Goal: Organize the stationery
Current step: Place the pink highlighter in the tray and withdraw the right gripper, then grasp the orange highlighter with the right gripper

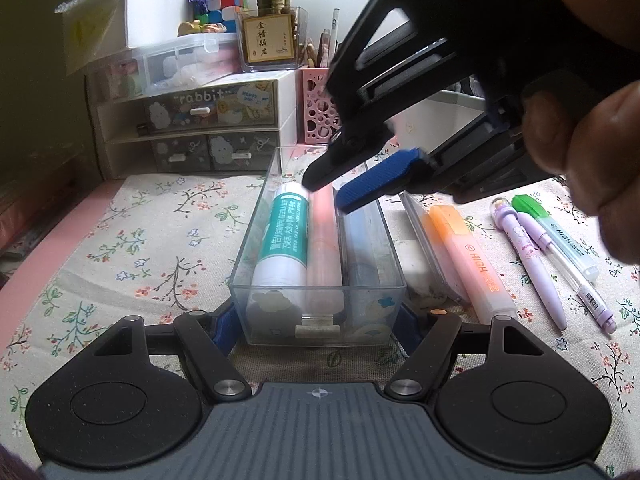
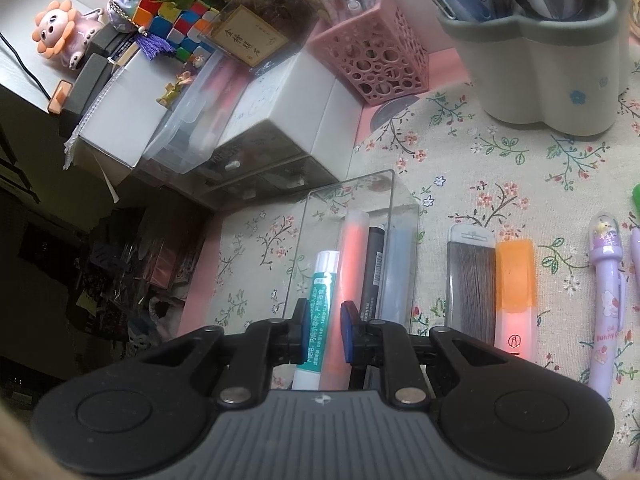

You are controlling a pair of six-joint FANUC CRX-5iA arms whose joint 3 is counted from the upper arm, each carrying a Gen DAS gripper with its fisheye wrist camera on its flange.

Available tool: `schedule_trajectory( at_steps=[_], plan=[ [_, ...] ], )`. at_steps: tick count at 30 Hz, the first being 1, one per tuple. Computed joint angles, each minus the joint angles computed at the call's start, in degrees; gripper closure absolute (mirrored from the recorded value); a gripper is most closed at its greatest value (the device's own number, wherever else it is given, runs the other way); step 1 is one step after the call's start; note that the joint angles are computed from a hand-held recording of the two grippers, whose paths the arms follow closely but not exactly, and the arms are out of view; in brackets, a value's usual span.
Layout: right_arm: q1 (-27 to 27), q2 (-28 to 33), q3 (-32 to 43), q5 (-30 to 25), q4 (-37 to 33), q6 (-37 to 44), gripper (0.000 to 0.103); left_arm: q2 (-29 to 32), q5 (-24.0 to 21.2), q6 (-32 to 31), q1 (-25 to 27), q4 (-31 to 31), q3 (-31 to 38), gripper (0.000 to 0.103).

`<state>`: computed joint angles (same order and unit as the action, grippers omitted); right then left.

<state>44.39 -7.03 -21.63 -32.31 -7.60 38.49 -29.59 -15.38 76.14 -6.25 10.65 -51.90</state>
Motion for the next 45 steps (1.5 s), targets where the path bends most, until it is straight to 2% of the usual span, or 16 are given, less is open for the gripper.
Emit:
schedule_trajectory(
  at_steps=[3,7,11,15,19,25,33,34,45],
  plan=[
    [-0.04,-3.07,-2.81,2.04,2.41,-2.43,0.090,0.00,0.00,0.00,0.00,0.00,0.00,0.030],
    [0.02,-7.51,-8.38,3.80,11.15,-11.67,0.089,-0.01,0.00,0.04,-0.01,-0.04,0.00,0.030],
    [-0.53,-9.54,-11.78,2.44,16.59,-18.42,0.089,0.06,-0.07,0.38,-0.06,-0.41,0.16,0.030],
    [0.04,-10.47,-13.00,0.93,18.03,-18.40,0.089,0.10,-0.09,0.30,-0.06,-0.37,0.21,0.030],
    [1.84,-11.09,-15.24,-2.25,25.85,-24.25,0.089,0.10,-0.05,0.22,-0.06,-0.30,0.19,0.030],
    [1.76,-9.72,-14.57,-4.64,25.08,-22.27,0.089,0.07,-0.06,0.28,-0.06,-0.34,0.17,0.030],
    [0.76,-7.86,-13.05,-4.19,21.52,-18.95,0.089,0.07,-0.08,0.39,-0.08,-0.45,0.19,0.030],
    [0.74,-7.53,-12.90,-4.20,21.30,-18.66,0.086,0.09,-0.07,0.40,-0.08,-0.46,0.21,0.030],
    [3.87,-5.13,-12.89,-4.87,28.30,-18.86,0.084,0.06,-0.07,0.40,-0.09,-0.46,0.19,0.030]
  ],
)
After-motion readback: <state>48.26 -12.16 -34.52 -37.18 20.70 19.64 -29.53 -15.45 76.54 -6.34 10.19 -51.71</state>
